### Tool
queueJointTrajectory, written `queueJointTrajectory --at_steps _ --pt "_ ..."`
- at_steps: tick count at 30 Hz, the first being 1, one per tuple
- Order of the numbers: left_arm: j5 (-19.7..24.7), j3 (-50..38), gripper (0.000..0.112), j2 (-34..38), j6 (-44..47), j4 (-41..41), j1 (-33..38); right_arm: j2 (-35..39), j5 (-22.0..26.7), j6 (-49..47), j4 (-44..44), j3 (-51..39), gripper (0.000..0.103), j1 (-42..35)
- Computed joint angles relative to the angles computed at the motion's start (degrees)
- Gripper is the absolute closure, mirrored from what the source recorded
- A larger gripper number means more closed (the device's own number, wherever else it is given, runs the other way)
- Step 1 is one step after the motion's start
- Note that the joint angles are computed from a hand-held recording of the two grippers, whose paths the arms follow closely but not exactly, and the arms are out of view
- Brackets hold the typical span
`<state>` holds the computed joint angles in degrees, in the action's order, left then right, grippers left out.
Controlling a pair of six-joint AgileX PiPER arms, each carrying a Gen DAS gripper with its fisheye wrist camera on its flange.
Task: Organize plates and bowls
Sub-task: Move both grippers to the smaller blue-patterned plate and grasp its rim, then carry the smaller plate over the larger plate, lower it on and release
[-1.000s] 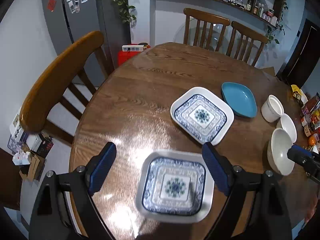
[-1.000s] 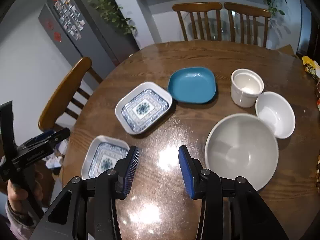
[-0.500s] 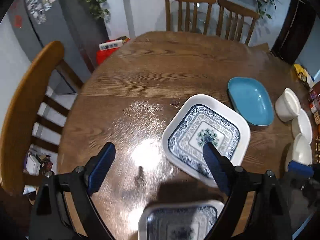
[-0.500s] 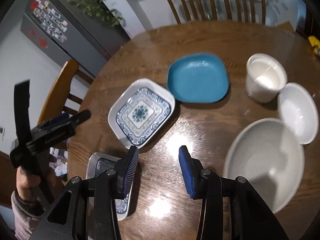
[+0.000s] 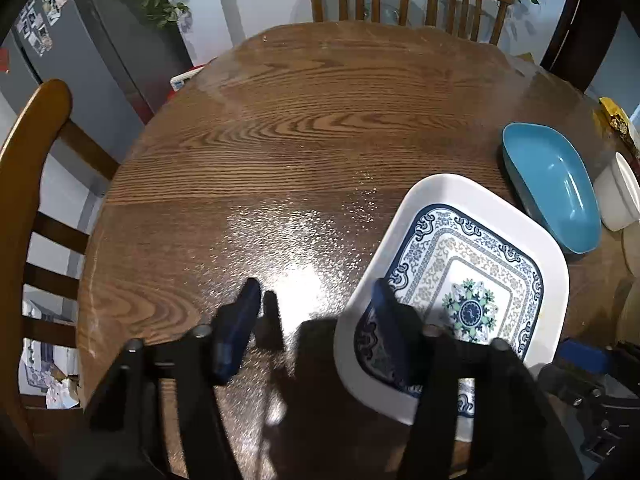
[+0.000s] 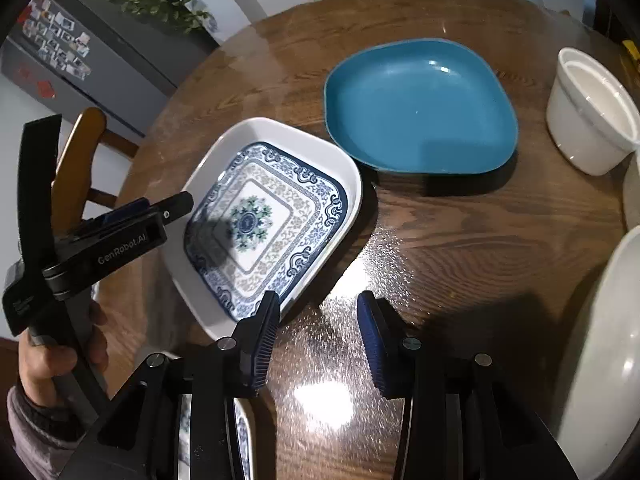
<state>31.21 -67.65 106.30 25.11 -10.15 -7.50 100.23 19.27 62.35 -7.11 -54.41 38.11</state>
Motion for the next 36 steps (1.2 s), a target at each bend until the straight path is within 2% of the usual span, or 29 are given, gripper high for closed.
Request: queueJointTrajectory --at_steps 2,4,7,10,15,17,21,23,28,36 --pt "0.8 -0.6 0.068 0.6 3.1 -2.9 0.4 0.7 -0.2 1.5 -1.9 -0.4 0.061 0.2" --pt "1.7 -0.8 0.080 0.7 6.2 -5.7 0.5 1.1 -0.5 3.5 -4.5 -0.7 0.061 0.4" --pt "2.1 -0.2 0.092 0.7 8.8 -7.3 -0.1 1.7 -0.5 3.1 -6.0 -1.3 0.071 0.3" --pt "1.2 1.4 0.093 -0.4 8.2 -5.5 -0.9 2.5 0.2 1.4 -5.9 -2.5 0.083 0.4" --pt "1.5 4.2 0.098 -2.2 11.4 -8.2 0.9 2.1 0.3 -0.7 -4.8 -1.9 0.086 -0.2" --pt "0.0 7.4 0.098 -4.8 13.0 -9.2 1.3 1.6 1.0 -1.4 -4.0 -1.9 0.087 -0.1" --pt "-1.9 13.5 0.098 -11.0 13.9 -11.0 1.9 -1.0 4.6 3.9 -10.9 -2.5 0.087 2.5" --pt "-2.2 16.0 0.098 -14.7 14.0 -11.9 2.7 -2.8 5.6 3.0 -10.6 -2.4 0.087 3.3" --pt "-0.6 21.9 0.098 -25.3 12.2 -11.9 4.9 -7.5 6.6 0.0 -8.7 -0.8 0.087 5.2" --pt "3.7 27.1 0.098 -36.8 6.6 -9.7 8.2 -13.3 8.2 1.9 -11.3 1.3 0.087 11.0"
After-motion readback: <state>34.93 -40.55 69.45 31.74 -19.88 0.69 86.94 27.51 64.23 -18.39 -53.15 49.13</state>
